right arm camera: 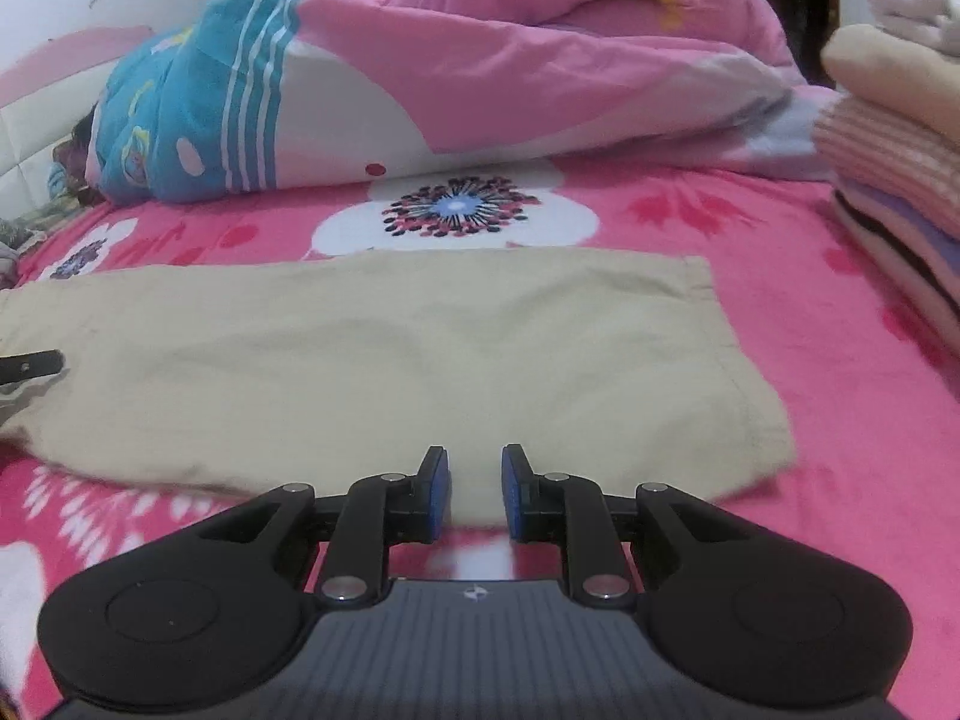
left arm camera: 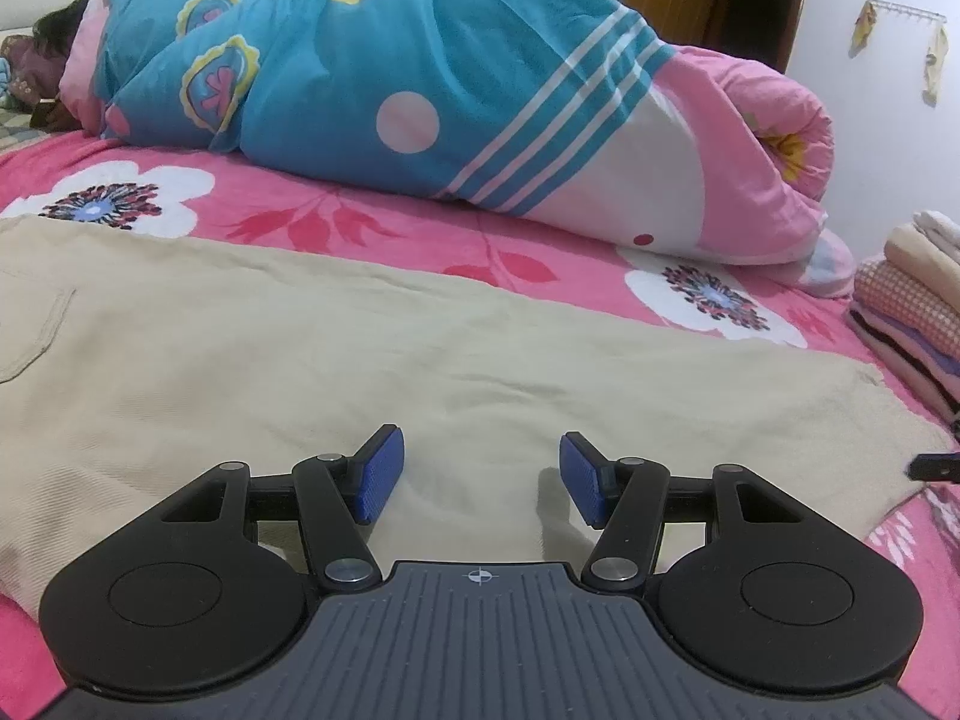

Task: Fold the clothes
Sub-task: 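Hover the open right tool above the beige trouser leg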

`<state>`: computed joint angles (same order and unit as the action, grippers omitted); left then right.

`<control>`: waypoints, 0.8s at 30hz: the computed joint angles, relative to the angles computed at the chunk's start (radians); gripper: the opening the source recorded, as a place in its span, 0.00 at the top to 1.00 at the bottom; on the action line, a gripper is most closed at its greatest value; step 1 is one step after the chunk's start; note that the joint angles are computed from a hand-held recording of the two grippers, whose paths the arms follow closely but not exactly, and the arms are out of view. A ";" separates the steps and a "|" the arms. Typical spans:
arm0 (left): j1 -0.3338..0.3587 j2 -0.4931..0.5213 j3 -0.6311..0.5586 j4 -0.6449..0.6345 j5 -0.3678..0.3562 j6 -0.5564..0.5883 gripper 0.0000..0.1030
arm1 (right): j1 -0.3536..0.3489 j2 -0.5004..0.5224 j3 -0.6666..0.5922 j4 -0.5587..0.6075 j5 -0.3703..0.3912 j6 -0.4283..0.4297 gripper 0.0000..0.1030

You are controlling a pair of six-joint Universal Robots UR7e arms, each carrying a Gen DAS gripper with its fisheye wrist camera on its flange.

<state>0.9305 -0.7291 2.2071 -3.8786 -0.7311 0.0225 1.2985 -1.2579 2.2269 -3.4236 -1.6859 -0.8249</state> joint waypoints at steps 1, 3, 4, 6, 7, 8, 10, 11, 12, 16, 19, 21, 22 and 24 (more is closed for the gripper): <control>0.000 0.002 -0.001 -0.001 0.001 0.002 0.44 | 0.016 0.012 -0.019 -0.010 -0.004 -0.005 0.79; -0.001 0.005 -0.002 -0.005 0.006 0.006 0.44 | 0.041 0.065 -0.074 -0.052 -0.001 -0.031 0.79; -0.002 0.006 -0.002 -0.007 0.007 0.007 0.44 | 0.050 0.103 -0.116 -0.060 -0.006 -0.039 0.78; -0.001 0.008 -0.003 -0.011 0.008 0.007 0.44 | 0.064 0.174 -0.199 -0.073 -0.026 -0.059 0.76; -0.001 0.008 -0.003 -0.012 0.008 0.006 0.44 | 0.063 0.207 -0.233 -0.081 -0.071 -0.070 0.76; -0.001 0.008 -0.002 -0.012 0.007 0.005 0.44 | 0.062 0.240 -0.268 -0.088 -0.117 -0.081 0.76; 0.001 0.004 0.001 -0.014 -0.001 0.002 0.44 | 0.026 0.229 -0.257 -0.103 -0.088 -0.059 0.74; 0.005 0.002 0.003 -0.015 -0.008 0.001 0.44 | 0.003 0.192 -0.220 -0.118 -0.065 -0.027 0.74; 0.008 0.000 0.004 -0.017 -0.017 -0.001 0.44 | -0.014 0.159 -0.181 -0.148 -0.067 -0.006 0.74; 0.010 -0.016 0.013 -0.008 -0.032 -0.022 0.44 | -0.042 0.049 -0.033 -0.250 -0.118 0.010 0.67; 0.001 -0.043 0.038 -0.037 -0.035 -0.047 0.44 | -0.034 -0.017 0.046 -0.264 -0.120 0.027 0.66; -0.015 -0.062 0.064 -0.103 -0.019 -0.044 0.44 | -0.019 -0.066 0.079 -0.198 -0.049 0.072 0.66; -0.025 -0.070 0.079 -0.136 -0.006 -0.043 0.44 | 0.001 -0.074 0.087 -0.171 -0.022 0.074 0.66; -0.043 -0.095 0.112 -0.162 0.019 -0.073 0.44 | 0.059 -0.069 0.089 -0.115 0.020 0.049 0.66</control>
